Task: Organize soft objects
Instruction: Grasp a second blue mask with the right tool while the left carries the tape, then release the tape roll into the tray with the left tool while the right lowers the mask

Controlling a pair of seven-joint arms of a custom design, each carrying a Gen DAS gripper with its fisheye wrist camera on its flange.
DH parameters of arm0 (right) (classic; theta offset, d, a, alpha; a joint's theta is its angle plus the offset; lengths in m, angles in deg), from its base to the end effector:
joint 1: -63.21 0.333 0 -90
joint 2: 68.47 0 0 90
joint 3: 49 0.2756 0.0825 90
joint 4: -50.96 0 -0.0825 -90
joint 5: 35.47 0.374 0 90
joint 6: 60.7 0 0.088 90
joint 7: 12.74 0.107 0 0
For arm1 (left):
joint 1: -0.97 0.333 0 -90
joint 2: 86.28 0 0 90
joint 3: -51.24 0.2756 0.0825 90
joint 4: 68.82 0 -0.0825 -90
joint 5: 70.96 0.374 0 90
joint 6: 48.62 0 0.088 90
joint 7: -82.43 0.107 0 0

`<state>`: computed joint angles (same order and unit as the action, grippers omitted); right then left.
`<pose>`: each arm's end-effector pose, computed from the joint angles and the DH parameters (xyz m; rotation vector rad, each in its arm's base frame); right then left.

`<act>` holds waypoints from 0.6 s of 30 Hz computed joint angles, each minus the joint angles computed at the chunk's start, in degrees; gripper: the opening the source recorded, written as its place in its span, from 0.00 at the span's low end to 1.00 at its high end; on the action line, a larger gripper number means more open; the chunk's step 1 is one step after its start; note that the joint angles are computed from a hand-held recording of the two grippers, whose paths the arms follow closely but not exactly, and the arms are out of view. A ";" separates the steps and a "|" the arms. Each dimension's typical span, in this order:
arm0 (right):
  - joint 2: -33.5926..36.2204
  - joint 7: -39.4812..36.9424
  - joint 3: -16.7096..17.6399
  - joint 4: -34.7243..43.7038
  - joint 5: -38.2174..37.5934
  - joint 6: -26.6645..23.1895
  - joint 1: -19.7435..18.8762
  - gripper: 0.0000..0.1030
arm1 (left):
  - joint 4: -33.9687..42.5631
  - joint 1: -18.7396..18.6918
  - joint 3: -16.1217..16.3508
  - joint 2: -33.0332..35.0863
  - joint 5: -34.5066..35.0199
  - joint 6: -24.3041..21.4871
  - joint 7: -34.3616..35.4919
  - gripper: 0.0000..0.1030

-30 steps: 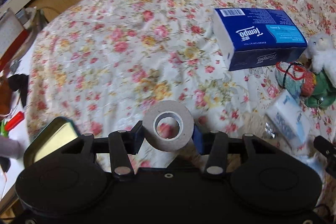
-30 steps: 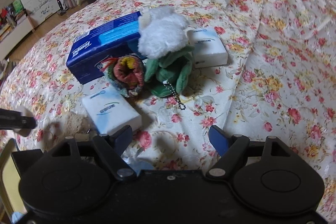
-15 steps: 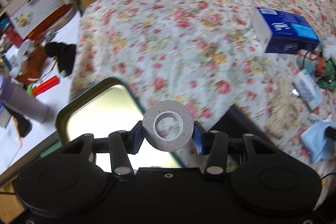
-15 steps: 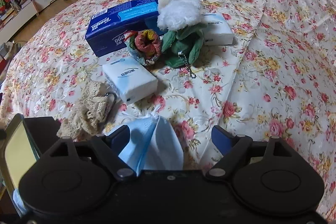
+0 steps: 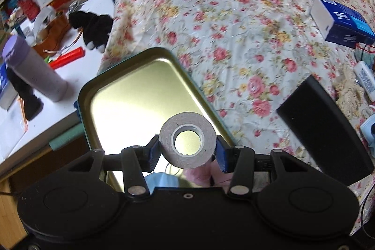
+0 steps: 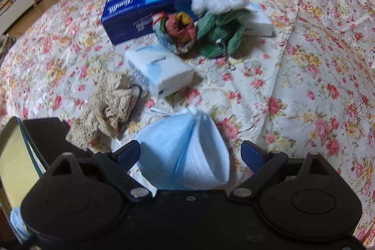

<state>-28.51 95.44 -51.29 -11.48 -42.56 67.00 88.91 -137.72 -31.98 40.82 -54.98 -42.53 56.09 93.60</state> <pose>0.6846 0.3027 0.4330 -2.1038 1.7912 -0.4293 0.5496 -0.4257 0.4514 -2.4172 1.3650 -0.2661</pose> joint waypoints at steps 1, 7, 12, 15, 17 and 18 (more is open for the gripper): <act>0.67 0.05 -0.24 0.76 -0.58 -0.59 0.43 0.90 | -1.73 0.24 -0.01 -1.01 -0.13 0.72 -0.58 0.46; 4.20 0.59 -1.16 5.08 -2.88 -3.78 2.03 0.78 | -8.61 1.78 -0.67 -4.97 -0.25 3.47 -3.09 0.46; 5.82 -0.56 -1.19 8.56 -3.37 -6.20 2.72 0.49 | -12.87 3.07 -1.23 -7.54 -0.18 5.65 -4.86 0.46; 5.86 -0.12 -2.23 9.83 -5.28 -6.78 3.95 0.39 | -15.20 3.68 -1.49 -9.21 0.07 6.40 -6.12 0.46; 5.29 0.08 -2.31 10.13 -5.82 -6.71 4.16 0.35 | -16.52 3.92 -1.60 -10.28 0.69 6.44 -7.06 0.46; 4.90 -0.07 -2.06 10.19 -5.60 -6.63 3.98 0.34 | -17.12 4.00 -1.64 -10.77 1.07 6.39 -7.60 0.46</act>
